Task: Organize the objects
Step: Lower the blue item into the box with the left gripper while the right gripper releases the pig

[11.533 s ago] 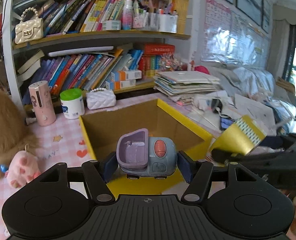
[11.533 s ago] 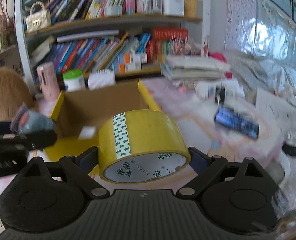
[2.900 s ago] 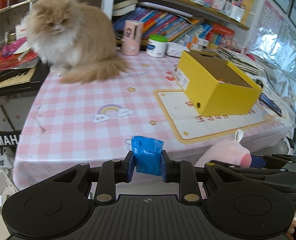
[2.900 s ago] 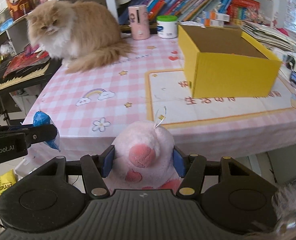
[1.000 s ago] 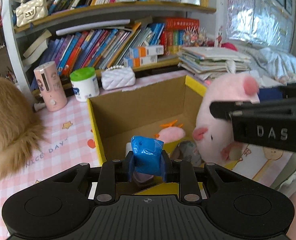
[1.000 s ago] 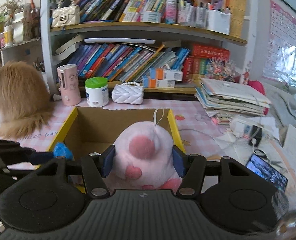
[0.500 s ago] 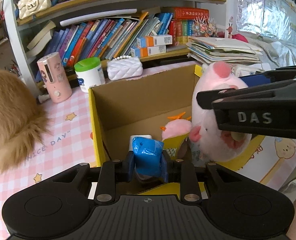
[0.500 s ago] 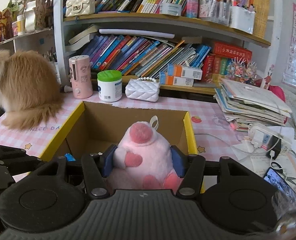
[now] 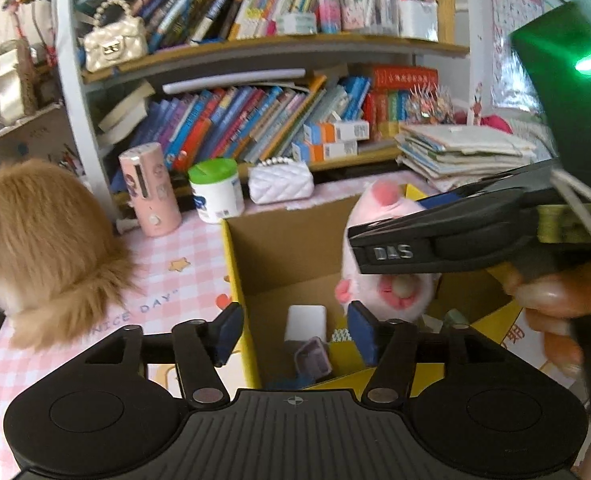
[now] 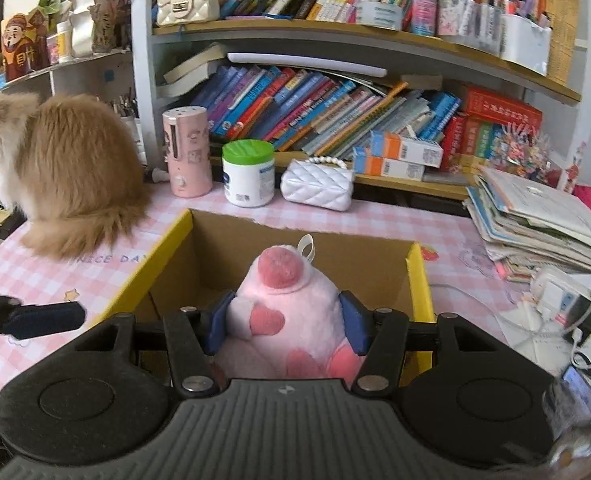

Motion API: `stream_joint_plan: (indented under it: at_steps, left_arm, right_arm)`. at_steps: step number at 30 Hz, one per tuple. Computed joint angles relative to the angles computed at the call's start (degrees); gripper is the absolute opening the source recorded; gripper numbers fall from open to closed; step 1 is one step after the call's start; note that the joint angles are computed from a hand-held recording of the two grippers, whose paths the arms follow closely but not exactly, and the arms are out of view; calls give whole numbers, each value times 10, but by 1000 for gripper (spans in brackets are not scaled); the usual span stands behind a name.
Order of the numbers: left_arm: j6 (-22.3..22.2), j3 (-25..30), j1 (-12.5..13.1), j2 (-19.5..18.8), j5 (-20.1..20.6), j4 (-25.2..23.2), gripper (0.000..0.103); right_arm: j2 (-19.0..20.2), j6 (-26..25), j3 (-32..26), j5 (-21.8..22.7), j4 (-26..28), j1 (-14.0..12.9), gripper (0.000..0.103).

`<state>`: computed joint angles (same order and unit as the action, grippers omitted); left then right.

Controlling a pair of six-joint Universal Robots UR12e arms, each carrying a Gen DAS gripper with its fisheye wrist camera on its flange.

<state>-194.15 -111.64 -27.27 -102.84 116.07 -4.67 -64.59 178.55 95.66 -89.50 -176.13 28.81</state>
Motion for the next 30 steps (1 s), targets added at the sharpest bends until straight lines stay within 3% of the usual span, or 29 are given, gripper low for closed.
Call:
stream_joint_plan:
  at_steps: [3, 6, 15, 18, 21, 25, 30]
  left_arm:
    - [-8, -9, -4, 6, 14, 12, 67]
    - [-24, -18, -6, 12, 24, 23, 72]
    - [-87, -39, -9, 30, 68, 18, 76]
    - [-105, -46, -9, 37, 79, 13, 82]
    - [-123, -53, -9, 43, 87, 8, 86]
    - [-141, -61, -8, 53, 90, -8, 90]
    - [-164, -75, -8, 67, 101, -20, 97]
  right_arm:
    - [8, -11, -16, 13, 17, 1, 54]
    - [16, -33, -35, 33, 69, 0, 55]
    - [25, -52, -54, 42, 84, 5, 56]
    - [21, -53, -50, 44, 85, 8, 56]
    - [16, -58, -41, 37, 89, 11, 62]
    - [10, -50, -30, 15, 81, 16, 80]
    - [-4, -36, -10, 2, 44, 21, 89]
